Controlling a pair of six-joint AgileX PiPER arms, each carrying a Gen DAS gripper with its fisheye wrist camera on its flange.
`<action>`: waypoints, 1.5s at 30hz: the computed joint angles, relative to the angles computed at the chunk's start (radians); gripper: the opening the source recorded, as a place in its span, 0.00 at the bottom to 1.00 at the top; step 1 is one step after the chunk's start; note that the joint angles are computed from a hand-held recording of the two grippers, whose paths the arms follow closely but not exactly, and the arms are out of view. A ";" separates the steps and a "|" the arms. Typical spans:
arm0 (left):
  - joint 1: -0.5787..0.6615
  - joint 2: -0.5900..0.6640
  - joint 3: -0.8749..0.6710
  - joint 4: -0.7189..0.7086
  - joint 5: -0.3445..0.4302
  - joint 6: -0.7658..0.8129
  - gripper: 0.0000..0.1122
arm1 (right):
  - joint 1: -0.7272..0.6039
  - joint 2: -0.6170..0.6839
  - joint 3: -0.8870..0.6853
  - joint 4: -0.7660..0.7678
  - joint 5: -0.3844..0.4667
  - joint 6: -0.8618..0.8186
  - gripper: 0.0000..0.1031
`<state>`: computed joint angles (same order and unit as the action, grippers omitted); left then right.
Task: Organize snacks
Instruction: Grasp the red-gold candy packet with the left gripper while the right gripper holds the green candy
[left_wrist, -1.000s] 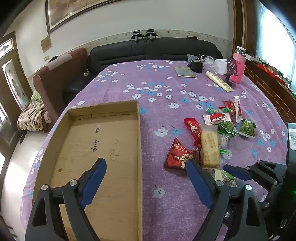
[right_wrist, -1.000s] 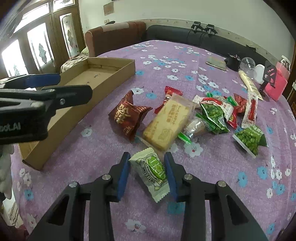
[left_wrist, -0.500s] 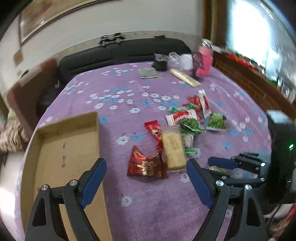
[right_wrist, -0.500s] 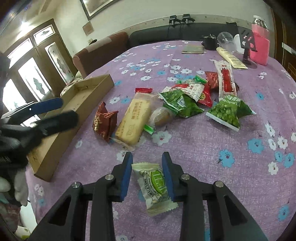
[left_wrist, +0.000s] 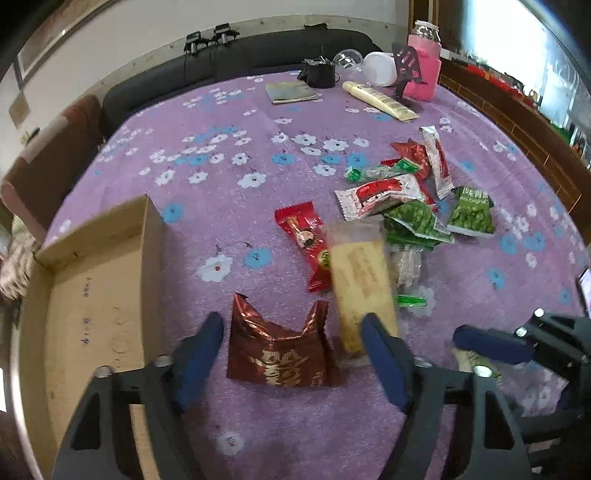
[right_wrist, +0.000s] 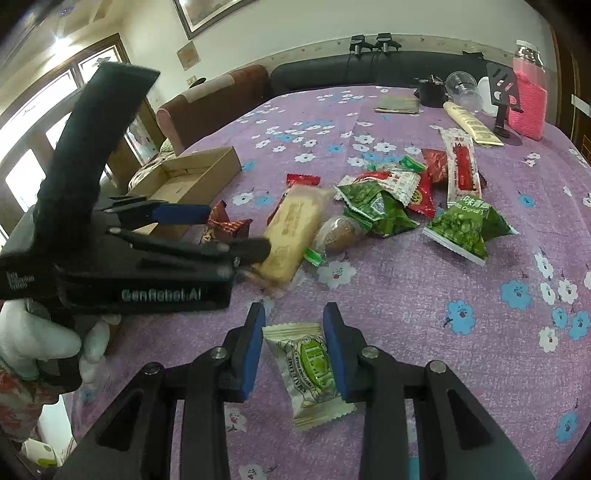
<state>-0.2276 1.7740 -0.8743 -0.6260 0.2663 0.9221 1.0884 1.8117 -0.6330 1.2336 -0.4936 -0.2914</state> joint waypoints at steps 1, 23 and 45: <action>0.015 0.001 -0.007 -0.051 0.032 0.049 0.45 | -0.002 0.001 -0.001 -0.005 0.004 0.003 0.30; 0.569 -0.301 0.128 -0.446 0.554 0.569 0.09 | 0.084 -0.142 0.077 0.049 -0.028 0.088 0.01; 0.146 -0.216 0.319 -0.445 -0.017 0.658 0.51 | 0.166 -0.032 -0.009 0.363 -0.068 -0.237 0.40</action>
<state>-0.0820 1.5583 -0.5555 -1.0711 0.2490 1.5806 1.2545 1.7802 -0.6422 1.5963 -0.5619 -0.5287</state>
